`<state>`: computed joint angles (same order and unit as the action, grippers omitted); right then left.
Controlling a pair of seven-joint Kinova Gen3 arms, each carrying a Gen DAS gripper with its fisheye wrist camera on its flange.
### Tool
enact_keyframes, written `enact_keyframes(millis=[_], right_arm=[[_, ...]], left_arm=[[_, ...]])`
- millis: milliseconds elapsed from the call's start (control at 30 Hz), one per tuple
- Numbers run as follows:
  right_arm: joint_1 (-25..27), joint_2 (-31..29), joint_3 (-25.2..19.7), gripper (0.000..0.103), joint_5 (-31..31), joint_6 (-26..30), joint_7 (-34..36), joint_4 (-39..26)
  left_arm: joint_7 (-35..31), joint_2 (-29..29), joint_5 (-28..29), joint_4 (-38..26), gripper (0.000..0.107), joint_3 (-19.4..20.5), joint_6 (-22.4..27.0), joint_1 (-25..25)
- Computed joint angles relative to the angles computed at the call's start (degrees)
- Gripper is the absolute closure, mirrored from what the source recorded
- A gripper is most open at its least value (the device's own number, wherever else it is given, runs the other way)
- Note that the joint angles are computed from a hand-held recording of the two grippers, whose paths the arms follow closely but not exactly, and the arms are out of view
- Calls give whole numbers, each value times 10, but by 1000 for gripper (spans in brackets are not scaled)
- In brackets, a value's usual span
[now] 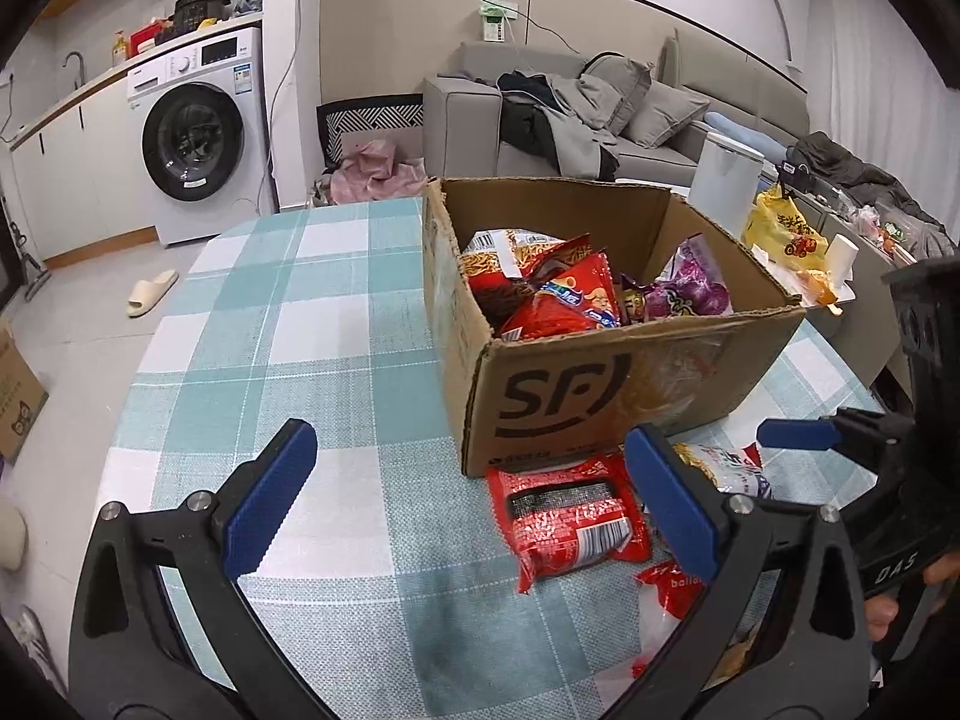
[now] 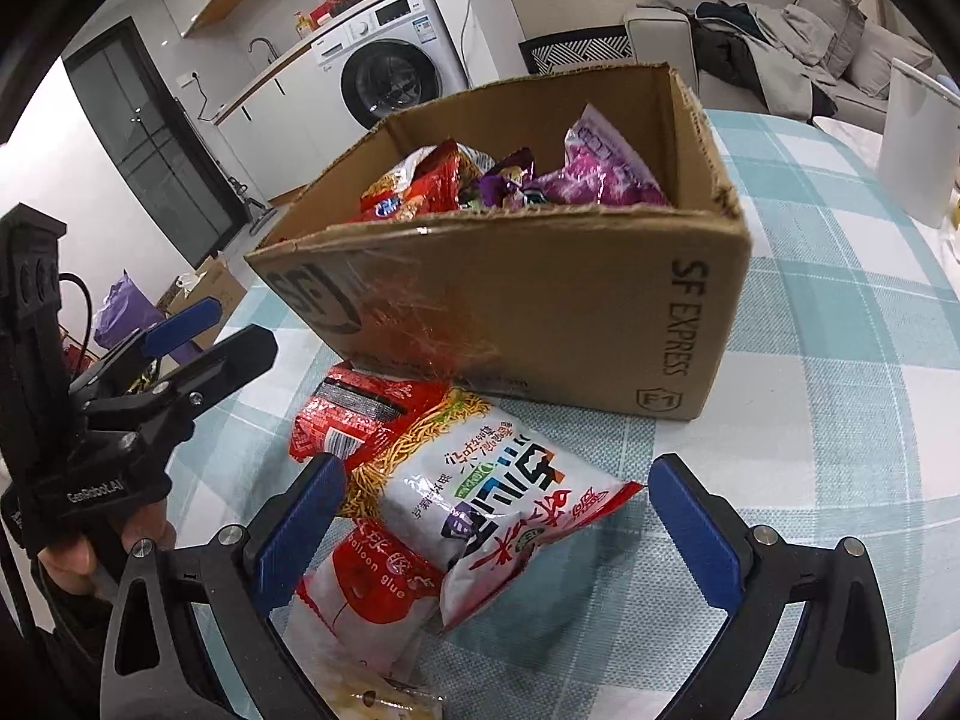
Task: Organize snacks
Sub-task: 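Withdraw both tools from the box toward the remaining snacks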
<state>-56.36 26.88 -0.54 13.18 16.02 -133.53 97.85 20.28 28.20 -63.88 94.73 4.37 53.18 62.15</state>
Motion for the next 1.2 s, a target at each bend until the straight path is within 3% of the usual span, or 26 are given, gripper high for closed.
enact_keyframes(millis=[400,733,1067,1200], right_arm=[[9,6,-3,0,-1,19,0,-11],[39,-8,-18,0,6,55,10,-3],[95,-9,-64,0,-48,0,47,21],[84,0,-58,0,-62,-10,51,17]], left_arm=[[-11,11,13,0,5,-3,-19,-8],[-60,21,46,-5,5,-10,-71,-19],[-110,37,108,-13,5,-33,-137,-26],[-128,46,131,-20,5,-47,-146,-22]])
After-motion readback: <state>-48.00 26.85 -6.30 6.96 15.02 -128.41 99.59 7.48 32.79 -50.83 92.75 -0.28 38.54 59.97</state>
